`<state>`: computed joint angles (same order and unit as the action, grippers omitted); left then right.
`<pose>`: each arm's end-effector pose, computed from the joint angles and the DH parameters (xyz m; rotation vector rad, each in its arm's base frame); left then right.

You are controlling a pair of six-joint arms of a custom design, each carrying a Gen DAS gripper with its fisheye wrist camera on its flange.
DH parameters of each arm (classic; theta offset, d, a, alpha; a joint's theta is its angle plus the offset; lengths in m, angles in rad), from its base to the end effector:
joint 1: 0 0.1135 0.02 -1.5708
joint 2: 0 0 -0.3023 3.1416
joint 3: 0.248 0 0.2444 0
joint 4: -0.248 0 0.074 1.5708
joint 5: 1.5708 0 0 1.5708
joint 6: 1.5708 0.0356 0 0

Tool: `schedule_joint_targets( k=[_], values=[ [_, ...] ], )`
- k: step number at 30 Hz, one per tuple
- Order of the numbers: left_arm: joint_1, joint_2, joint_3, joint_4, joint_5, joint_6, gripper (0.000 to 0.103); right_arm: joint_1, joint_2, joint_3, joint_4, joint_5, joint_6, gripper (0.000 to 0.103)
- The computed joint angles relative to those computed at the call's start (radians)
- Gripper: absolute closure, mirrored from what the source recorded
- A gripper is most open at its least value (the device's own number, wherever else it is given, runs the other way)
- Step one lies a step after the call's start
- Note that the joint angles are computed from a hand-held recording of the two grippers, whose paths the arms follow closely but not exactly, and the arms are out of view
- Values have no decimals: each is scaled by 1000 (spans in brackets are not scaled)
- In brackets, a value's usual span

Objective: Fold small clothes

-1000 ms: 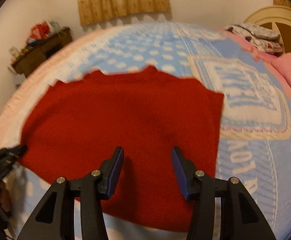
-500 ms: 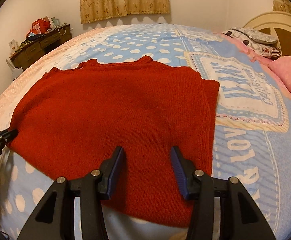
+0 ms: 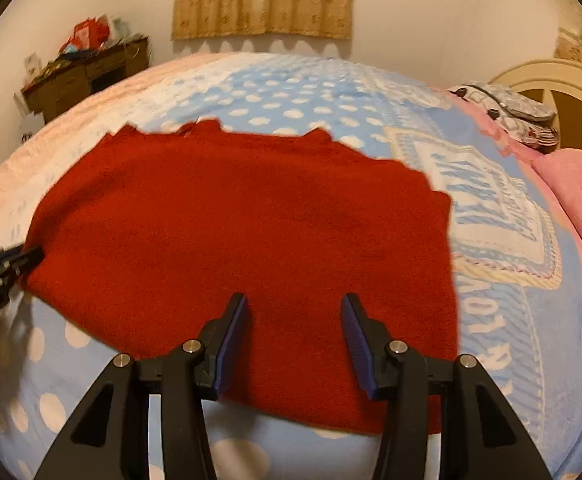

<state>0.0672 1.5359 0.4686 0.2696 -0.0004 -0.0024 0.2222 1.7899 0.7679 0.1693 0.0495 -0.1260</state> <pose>0.2523 0.0170 0.1586 -0.0826 2.3673 0.0317 0.3248 0.0716 0.1552 -0.3974 2.3893 -0.0162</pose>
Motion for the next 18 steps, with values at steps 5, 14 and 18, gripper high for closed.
schedule_joint_targets(
  k=[5,14,18],
  values=[
    [-1,-3,-1,-1,4,-5,84,-14,-12,-58,50,-16,18,53],
    [23,-48,-34,-3,25,-8,72,-22,-36,-162,167,-16,17,51],
    [91,-137,-68,-46,69,37,62,-20,-58,-162,135,-9,12,51]
  ],
)
